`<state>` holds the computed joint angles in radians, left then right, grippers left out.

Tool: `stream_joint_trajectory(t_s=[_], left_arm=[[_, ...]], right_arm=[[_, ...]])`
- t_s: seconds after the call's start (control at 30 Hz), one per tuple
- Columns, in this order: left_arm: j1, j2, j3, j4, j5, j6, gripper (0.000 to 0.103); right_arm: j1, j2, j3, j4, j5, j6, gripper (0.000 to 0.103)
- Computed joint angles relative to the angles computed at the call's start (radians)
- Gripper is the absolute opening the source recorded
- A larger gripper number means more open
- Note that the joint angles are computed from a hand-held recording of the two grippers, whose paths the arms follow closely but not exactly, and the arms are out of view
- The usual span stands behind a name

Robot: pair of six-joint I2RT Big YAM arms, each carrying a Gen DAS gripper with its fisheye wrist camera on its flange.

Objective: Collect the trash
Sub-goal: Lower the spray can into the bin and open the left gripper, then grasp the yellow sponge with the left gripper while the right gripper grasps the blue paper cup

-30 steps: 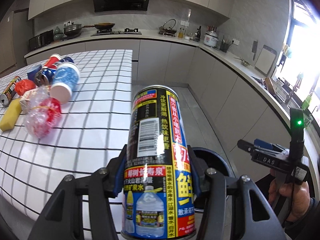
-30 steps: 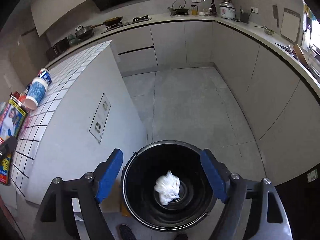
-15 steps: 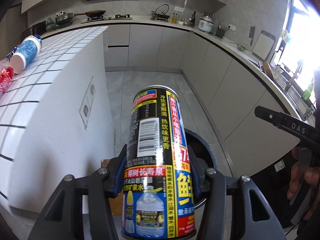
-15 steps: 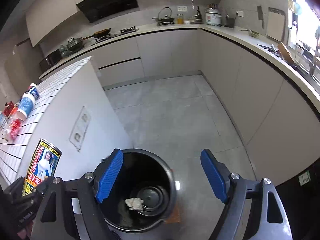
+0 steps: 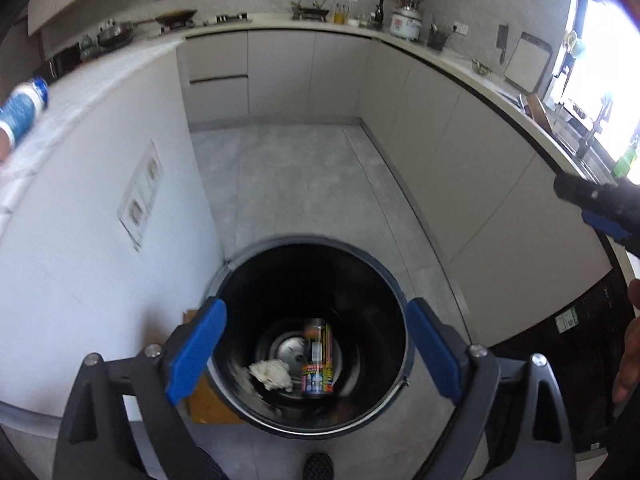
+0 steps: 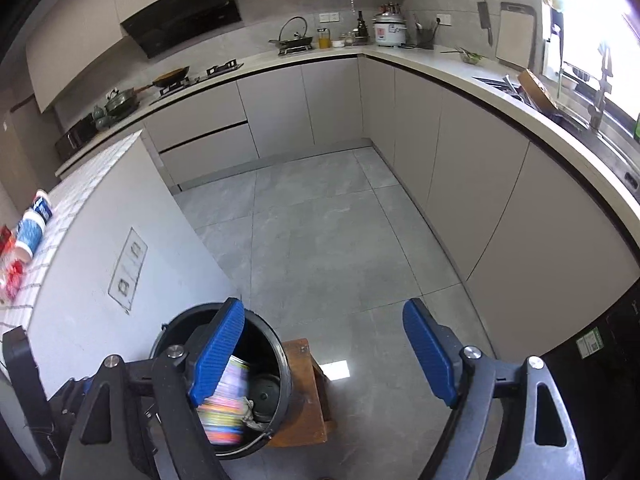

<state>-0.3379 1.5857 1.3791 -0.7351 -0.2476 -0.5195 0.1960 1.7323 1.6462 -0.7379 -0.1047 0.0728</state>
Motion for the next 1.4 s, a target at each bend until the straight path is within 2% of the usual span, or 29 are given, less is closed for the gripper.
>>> stream_joint_trajectory(t_s=[0.17,0.3,0.47,0.63,0.83,1.07,1.23,1.4], left_arm=[[0.022,-0.048,0.025,-0.085,-0.044,0.02,0.095],[0.044,-0.122,-0.004,-0.091,-0.088,0.057,0.095],[0.09,-0.211,-0.067,-0.079,-0.165,0.064,0.095],[0.188,-0.295,-0.136,-0.08,-0.178,0.043,0.095],[0.333,-0.382,-0.202,-0.059,-0.153,0.117,0.095],[0.574,-0.449,-0.233,-0.014,0.005,0.263,0.095],[0.742,-0.448,-0.241,0.013,0.138,0.336,0.095],[0.857,-0.405,-0.232,0.021,0.234,0.42,0.095]], right_arm=[[0.013,0.004,0.028,0.004,-0.038,0.03,0.086],[0.046,0.003,0.045,0.022,-0.06,0.041,0.086],[0.109,0.016,0.092,0.018,-0.08,0.035,0.086],[0.179,0.032,0.129,0.03,-0.067,0.043,0.086],[0.273,0.069,0.198,0.0,-0.002,0.074,0.086],[0.407,0.14,0.339,-0.044,0.091,0.134,0.086],[0.499,0.229,0.491,-0.1,0.134,0.162,0.086],[0.574,0.355,0.69,-0.182,0.166,0.18,0.086]])
